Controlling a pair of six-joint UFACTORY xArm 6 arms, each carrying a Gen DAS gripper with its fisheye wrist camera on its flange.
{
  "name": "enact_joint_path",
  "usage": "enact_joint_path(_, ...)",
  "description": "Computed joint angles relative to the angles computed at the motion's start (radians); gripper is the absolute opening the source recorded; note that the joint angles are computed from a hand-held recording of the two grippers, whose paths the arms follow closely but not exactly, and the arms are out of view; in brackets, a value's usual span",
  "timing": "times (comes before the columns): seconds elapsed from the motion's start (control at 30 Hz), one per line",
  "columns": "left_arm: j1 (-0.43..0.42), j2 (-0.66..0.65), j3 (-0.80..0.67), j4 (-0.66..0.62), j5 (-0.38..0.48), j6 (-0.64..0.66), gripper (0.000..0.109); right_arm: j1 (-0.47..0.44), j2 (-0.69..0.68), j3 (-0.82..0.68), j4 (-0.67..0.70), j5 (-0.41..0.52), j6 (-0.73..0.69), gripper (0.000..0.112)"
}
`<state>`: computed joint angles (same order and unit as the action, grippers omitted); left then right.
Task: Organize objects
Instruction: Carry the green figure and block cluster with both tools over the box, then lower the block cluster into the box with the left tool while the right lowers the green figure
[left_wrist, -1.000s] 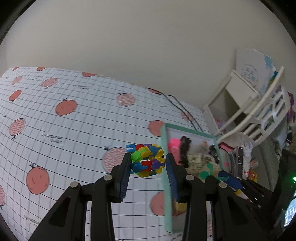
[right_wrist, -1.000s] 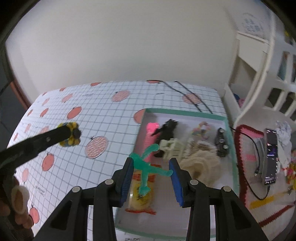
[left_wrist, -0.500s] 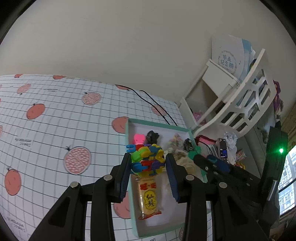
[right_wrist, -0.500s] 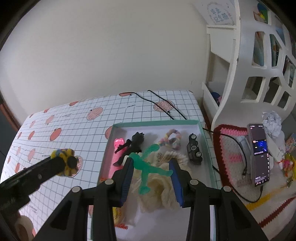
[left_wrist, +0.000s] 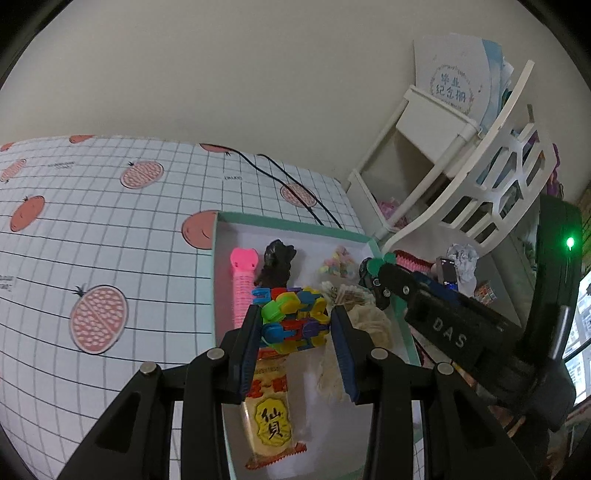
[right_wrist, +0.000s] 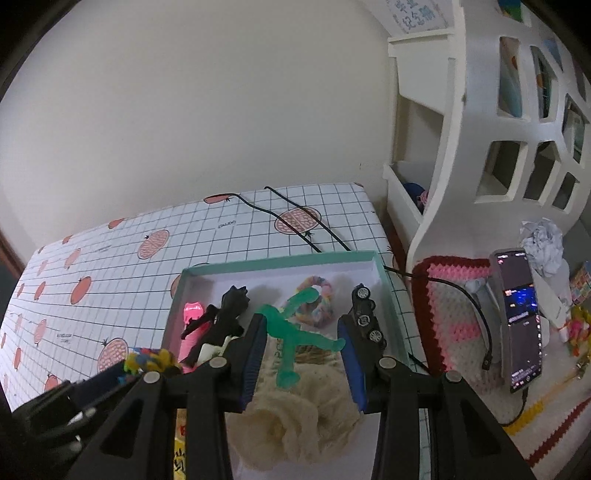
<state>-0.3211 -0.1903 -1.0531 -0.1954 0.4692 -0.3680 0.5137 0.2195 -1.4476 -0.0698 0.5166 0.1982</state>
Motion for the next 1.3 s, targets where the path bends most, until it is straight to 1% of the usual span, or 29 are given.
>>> enact_joint_path(0.17,-0.006,0.042,-0.02,-0.015,-0.01,0.03,0.039,0.007,0.045,-0.031,-0.014,-0.001,0.002,0.042)
enact_joint_path(0.27,-0.002,0.058,-0.027,0.006,-0.017,0.038,0.039,0.012,0.068,-0.044,-0.049,-0.002,0.015,0.042)
enact_joint_path(0.47,0.017,0.079,-0.031,-0.035,-0.026,0.069,0.039,0.014,0.109,-0.07,-0.073,0.0,0.034,0.042)
enact_joint_path(0.53,0.02,0.083,-0.031,-0.031,-0.027,0.072,0.039,0.012,0.123,-0.082,-0.074,0.008,0.038,0.042)
enact_joint_path(0.77,0.02,0.098,-0.038,-0.079,-0.042,0.114,0.039,0.008,0.141,-0.096,-0.089,0.012,0.052,0.042)
enact_joint_path(0.87,0.021,0.101,-0.045,-0.093,-0.036,0.125,0.039,0.007,0.143,-0.094,-0.095,0.016,0.056,0.042)
enact_joint_path(1.1,0.034,0.096,-0.045,-0.182,-0.001,0.187,0.039,0.006,0.141,-0.085,-0.096,0.02,0.056,0.042)
enact_joint_path(1.3,0.035,0.094,-0.049,-0.218,0.061,0.236,0.039,0.007,0.136,-0.083,-0.089,0.026,0.05,0.042)
